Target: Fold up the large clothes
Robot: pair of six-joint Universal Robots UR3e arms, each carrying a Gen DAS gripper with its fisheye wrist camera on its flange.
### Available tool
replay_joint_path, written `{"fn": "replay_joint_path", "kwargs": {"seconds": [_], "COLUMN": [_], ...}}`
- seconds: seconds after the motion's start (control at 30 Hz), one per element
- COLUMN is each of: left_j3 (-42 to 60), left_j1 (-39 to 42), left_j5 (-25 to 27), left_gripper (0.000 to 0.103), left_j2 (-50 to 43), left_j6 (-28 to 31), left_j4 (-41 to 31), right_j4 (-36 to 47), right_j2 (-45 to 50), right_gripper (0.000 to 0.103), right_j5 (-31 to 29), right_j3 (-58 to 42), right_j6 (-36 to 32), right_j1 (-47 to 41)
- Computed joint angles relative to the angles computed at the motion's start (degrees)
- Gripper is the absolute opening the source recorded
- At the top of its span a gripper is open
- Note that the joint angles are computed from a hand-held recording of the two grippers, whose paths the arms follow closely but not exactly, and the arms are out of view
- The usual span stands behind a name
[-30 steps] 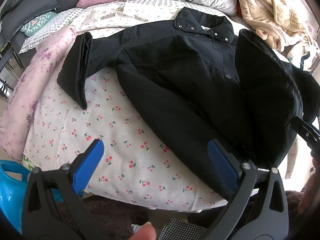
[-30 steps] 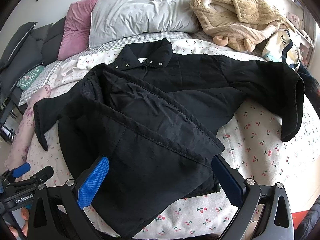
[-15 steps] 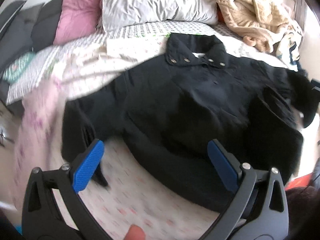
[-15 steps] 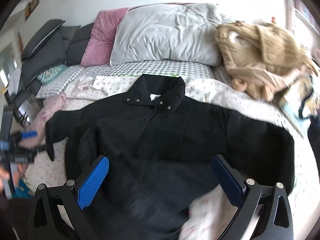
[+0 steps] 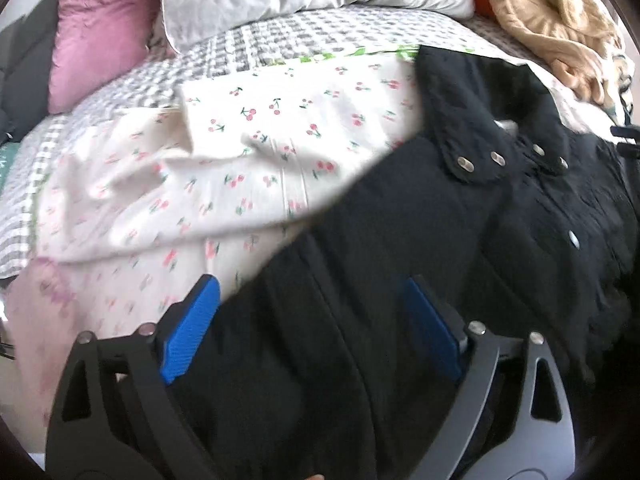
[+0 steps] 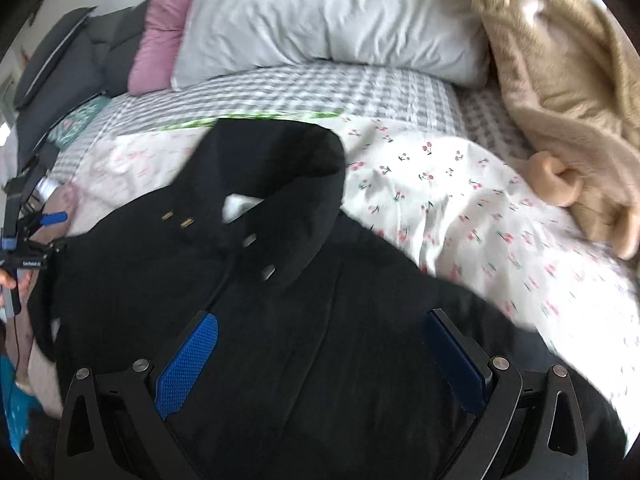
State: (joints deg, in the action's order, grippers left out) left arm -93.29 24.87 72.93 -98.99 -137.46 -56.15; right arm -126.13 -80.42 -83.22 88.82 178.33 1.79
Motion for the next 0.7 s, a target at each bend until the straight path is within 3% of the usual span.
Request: {"fn": "replay_joint_path", "kwargs": {"seconds": [0.17, 0.33, 0.4, 0.43, 0.47, 0.5, 0.53, 0.57, 0.7], "left_j3": [11.0, 12.0, 9.9, 8.9, 7.3, 5.2, 3.8, 1.9, -7.7], "left_j1": [-2.8, -2.1, -0.9, -0.5, -0.3, -0.1, 0.2, 0.4, 0.8], "left_j5": [-0.4, -4.6, -7.7, -8.6, -8.9, -9.1, -9.6, -9.8, -10.1], "left_gripper": [0.088, 0.081, 0.063, 0.056, 0.047, 0.041, 0.028, 0.019, 0.012], "left_j2": [-14.4, -18.0, -16.4, -15.5, -14.2, -12.4, -11.2, -9.8, -3.4], "left_j6": [-2.4, -1.6, -0.8, -0.9, -1.2, -0.7, -0.1, -0.1, -2.5], "left_j4": [-0.9, -3.2, -4.1, -4.4, -4.0, -3.7, -3.7, -3.1, 5.7], "right_j4": [-3.4, -5.2, -9.8, -11.2, -12.0, -13.0, -14.2, -15.4, -21.3], "right_j2": [12.5, 17.5, 16.8, 16.1, 15.4, 14.5, 13.2, 12.1, 9.9], "right_gripper": [0.091, 0.088, 0.088, 0.079, 0.061, 0.053, 0.034, 0.023, 0.015], "right_j5": [1.5, 8.8, 8.3, 8.4, 8.7, 8.6, 7.9, 6.8, -3.1], "right_j3": [-6.4, -5.6, -1.9, -0.4, 0.8, 2.1, 3.7, 5.1, 7.9], "right_j6": [-1.5, -3.6, -4.1, -4.3, -4.5, -4.2, -3.5, -2.8, 1.5], "right_j1": [-3.1, -6.1, -5.4, -5.1, -4.8, -4.4, -3.5, -2.4, 4.1]}}
